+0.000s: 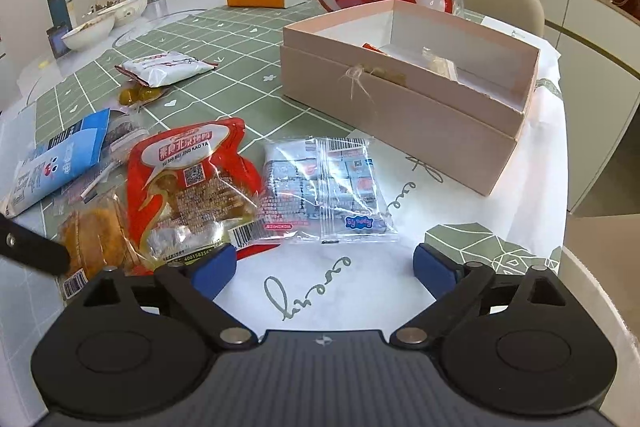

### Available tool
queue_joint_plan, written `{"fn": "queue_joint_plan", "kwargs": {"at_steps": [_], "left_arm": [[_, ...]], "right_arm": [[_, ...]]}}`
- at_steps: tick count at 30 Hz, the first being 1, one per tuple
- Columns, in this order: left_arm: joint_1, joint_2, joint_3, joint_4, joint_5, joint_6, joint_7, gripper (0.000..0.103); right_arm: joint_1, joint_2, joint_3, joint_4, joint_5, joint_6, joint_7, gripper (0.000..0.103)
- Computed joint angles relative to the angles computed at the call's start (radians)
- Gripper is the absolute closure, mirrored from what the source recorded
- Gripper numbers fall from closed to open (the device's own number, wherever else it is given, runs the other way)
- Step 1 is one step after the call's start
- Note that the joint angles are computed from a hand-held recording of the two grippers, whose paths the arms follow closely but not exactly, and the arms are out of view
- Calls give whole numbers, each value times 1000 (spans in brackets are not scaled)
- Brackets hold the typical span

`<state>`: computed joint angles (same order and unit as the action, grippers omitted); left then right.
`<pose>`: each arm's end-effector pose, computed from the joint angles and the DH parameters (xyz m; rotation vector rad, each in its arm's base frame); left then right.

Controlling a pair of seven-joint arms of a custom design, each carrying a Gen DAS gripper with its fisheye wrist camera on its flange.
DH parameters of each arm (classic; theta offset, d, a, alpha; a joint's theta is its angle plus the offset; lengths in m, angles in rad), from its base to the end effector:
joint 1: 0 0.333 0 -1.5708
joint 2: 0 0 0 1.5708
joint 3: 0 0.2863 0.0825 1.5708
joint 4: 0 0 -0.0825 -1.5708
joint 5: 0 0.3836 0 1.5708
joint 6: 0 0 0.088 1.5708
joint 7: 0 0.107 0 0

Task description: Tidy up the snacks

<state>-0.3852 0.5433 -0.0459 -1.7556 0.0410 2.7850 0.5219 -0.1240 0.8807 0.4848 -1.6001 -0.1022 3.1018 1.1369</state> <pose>0.6254 -0.2859 0.2886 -2.6735 1.4181 -0.7507 0.6915 0.1944 0.2180 -2.1514 1.1315 -0.4432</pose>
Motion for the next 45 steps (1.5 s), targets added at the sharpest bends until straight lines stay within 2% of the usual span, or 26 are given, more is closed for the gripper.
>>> {"fn": "queue_joint_plan", "kwargs": {"at_steps": [3,4,5,7,11,13,15,17,19,20,21,23,24,27,28,30,31,32,33,37,41,44,45], "left_arm": [[-58,59,71,80,73,-4,-64,58],[-61,85,76,120,90,-28,-58,56],[-58,115,72,168,102,-63,-39,45],[-56,149,71,224,121,-93,-26,41],[-65,181,89,280,154,-101,-53,40],[-61,217,87,335,171,-132,-31,37],[-65,230,91,347,200,-127,-5,40],[-78,210,102,317,243,-112,30,42],[-87,177,107,265,280,-98,64,44],[-85,153,101,226,291,-82,86,44],[-77,124,89,176,295,-59,113,45],[-41,76,47,91,271,-12,182,46],[-17,56,20,53,242,12,220,46],[67,8,-70,-41,128,63,368,47],[79,-3,-83,-61,103,68,405,47],[106,-20,-110,-89,58,74,487,48],[119,-24,-120,-95,38,73,529,48],[128,-28,-127,-98,21,69,568,48],[132,-31,-130,-101,5,66,600,48],[182,-27,-177,-85,-76,47,789,50],[229,-10,-233,-53,-162,32,981,53],[253,11,-262,-19,-219,14,1106,66],[263,19,-273,-7,-242,13,1147,75]], "right_arm": [[10,-10,-13,-11,1,9,15,6],[12,-14,-16,-17,-1,10,18,6],[12,-21,-18,-26,-2,13,23,6],[9,-32,-15,-47,-7,19,27,5],[-5,-51,-5,-110,-26,76,45,0],[13,-66,-28,-134,-37,105,90,0],[41,-84,-62,-147,-44,113,139,0],[29,-88,-54,-144,-72,86,153,0],[-40,-73,26,-98,-98,-46,89,0],[-67,-60,62,-72,-89,-98,45,2],[-83,-46,83,-50,-71,-104,16,7],[-43,-36,42,-23,-43,-25,32,7],[-19,-24,22,10,-31,-26,33,7],[63,64,-29,208,7,-143,32,7],[97,98,-53,284,22,-198,44,7],[136,144,-76,388,60,-288,64,15],[148,141,-89,393,78,-295,79,21],[159,122,-104,377,89,-299,89,40],[172,96,-124,353,97,-303,98,42],[202,-23,-178,212,158,-299,149,44],[228,-147,-212,45,188,-230,190,44],[256,-221,-244,-45,190,-200,258,44],[266,-237,-255,-61,185,-193,281,44]]}}
